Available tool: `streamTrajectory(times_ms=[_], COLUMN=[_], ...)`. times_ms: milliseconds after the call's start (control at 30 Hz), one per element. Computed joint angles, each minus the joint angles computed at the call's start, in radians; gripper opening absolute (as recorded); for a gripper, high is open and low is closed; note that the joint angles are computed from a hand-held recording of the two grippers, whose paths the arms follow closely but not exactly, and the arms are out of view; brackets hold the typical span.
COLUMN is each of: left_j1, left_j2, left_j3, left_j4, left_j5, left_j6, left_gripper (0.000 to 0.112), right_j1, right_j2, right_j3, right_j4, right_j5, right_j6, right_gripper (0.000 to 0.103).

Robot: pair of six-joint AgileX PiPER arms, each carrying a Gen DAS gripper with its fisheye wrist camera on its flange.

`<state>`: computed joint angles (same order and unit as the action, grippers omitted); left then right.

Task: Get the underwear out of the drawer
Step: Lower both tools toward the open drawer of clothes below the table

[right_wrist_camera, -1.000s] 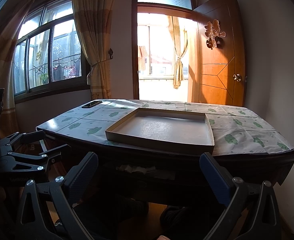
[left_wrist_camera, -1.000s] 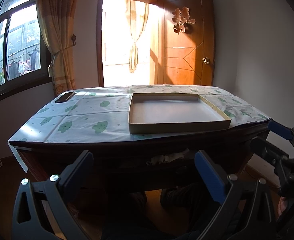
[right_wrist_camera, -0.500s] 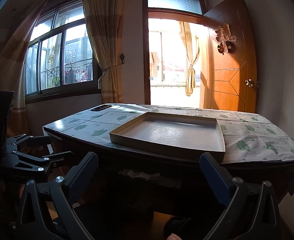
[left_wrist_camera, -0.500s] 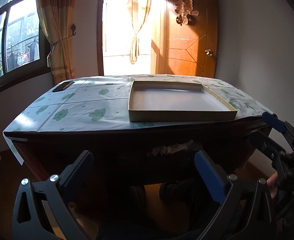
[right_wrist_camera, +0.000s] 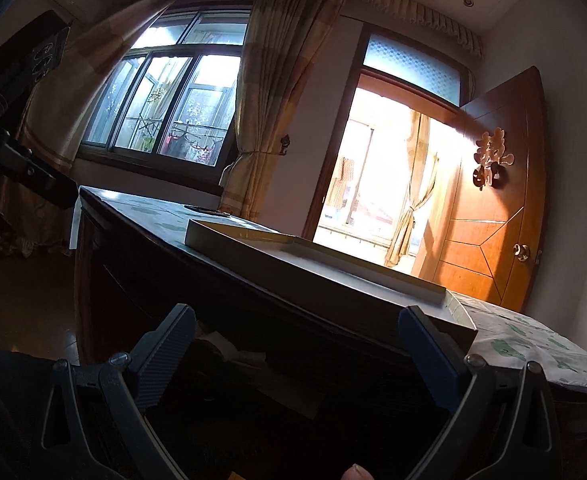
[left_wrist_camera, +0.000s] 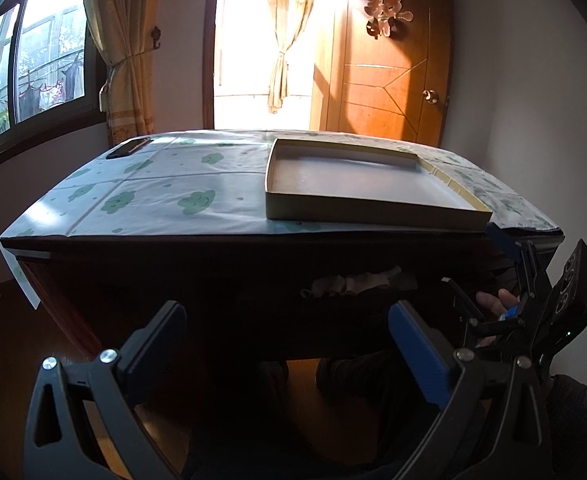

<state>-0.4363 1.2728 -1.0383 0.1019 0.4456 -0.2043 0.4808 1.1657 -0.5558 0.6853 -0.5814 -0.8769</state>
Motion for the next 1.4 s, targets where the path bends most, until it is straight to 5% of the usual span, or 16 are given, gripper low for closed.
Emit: streamTrajectory(times_ms=[233,567,1000,1400], left_j1=[0.003,0.005,0.000,-0.011], left_j2=[0.019,0.024,0.023,0.052], left_j3=[-0.008,-0.008,-0.006,-0.010], left_j4=[0.020,0.016,0.001,-0.011], left_j5=[0.012,0.012,0.017,0.011], left_j6=[-0.031,-0.030,-0.014,0.014], left_gripper=[0.103,0.103,0.103,0.103], right_j1=[-0.133,-0.149,-0.118,-0.028], right_j2=[0.083,0.165,0.130,0.067], right_j3=[0.005,-0.040,-0.047,-0.048], right_j4=[-0.448,-0.507,-0.392,0.014], right_j5=[-0.079,-0.073,0.017,0.054], right_j6=[0.388,0.387,0.292,-0.032], right_gripper=[0.103,0.103,0.103,0.103])
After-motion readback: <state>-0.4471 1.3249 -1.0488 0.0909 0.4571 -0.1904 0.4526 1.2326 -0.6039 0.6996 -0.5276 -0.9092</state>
